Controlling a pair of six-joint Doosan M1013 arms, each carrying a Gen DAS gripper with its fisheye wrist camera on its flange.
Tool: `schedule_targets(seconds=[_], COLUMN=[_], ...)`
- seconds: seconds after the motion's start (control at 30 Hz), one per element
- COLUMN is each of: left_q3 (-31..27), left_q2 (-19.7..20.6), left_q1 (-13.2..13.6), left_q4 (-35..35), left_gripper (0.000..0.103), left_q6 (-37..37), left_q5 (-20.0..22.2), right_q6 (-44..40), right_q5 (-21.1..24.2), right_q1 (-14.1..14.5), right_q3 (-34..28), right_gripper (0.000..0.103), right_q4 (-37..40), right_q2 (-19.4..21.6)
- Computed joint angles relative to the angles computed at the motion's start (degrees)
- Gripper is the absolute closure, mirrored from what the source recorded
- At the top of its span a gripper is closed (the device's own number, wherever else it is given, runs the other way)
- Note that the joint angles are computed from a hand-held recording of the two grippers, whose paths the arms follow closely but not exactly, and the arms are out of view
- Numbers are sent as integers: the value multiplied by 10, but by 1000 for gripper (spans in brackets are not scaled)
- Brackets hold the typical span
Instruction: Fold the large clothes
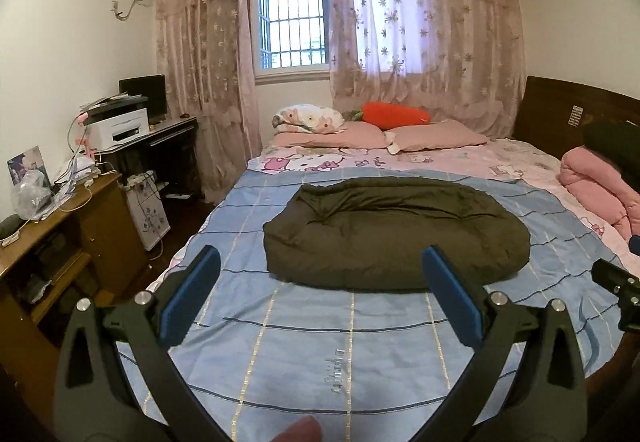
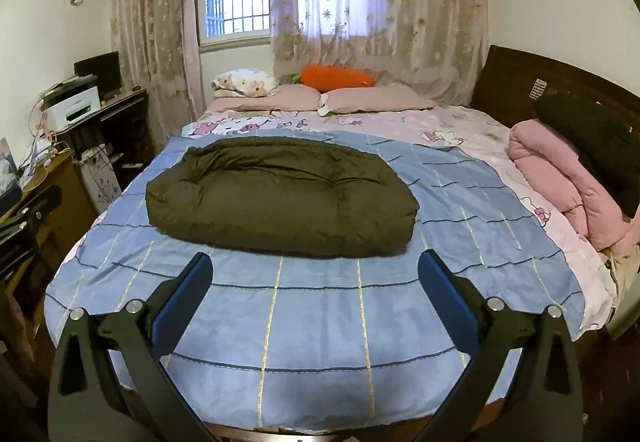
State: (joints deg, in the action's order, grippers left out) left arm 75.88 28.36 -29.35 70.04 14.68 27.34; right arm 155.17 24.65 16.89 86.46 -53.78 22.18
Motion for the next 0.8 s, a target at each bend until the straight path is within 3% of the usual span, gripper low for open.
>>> schedule_targets(seconds=[0.8], left_q3=[-5], left_q2=[2], left_q1=[8], left_q4=[-40], left_gripper=[2], left_q6=[29], left_q5=[-6], right_q6=[5], right_q5=[-6], right_q1=[-1], right_q3=[4], right_gripper=[1], right_q4=[3], right_q2=[-6])
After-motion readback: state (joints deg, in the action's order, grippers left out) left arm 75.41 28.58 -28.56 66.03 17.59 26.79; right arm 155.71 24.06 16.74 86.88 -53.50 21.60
